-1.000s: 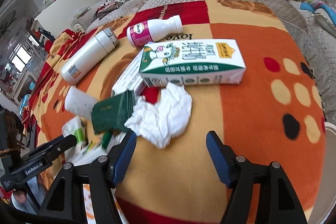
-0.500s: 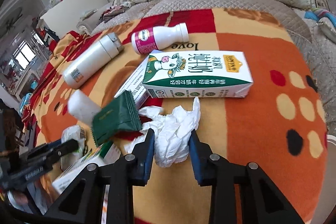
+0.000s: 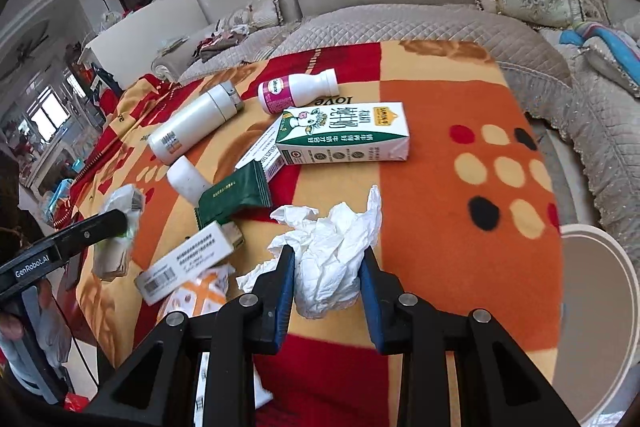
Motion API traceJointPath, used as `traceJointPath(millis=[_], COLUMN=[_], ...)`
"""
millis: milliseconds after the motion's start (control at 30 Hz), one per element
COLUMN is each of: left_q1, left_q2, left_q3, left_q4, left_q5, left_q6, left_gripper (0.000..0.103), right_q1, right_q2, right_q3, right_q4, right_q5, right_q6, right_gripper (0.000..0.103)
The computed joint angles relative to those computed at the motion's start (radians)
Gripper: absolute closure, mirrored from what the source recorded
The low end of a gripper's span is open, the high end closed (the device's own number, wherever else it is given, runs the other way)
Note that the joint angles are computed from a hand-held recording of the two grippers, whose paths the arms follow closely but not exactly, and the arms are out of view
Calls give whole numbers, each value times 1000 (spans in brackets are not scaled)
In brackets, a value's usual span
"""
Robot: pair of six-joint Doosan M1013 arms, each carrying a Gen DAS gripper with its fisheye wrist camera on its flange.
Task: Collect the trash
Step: 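Carry the tissue pack and crumpled tissue over the white bin with both tools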
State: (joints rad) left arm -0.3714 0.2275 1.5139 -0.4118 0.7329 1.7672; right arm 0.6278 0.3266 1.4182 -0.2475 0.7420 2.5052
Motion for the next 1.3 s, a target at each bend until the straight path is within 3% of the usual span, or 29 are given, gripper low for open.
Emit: traceJointPath(millis=[500, 1300], left_q1=[-116, -273], left_q2=[3, 62], left_q3=[-7, -71], left_q4=[-9, 31], left_q5=[33, 85], left_q6=[52, 28], left_gripper=[73, 73], right_q1=[15, -9], right_q2=[-93, -238], right_q3=[120, 304], right_q4=[-126, -237], right_q5=[19, 99], right_q6=[189, 400], right_gripper=[74, 74])
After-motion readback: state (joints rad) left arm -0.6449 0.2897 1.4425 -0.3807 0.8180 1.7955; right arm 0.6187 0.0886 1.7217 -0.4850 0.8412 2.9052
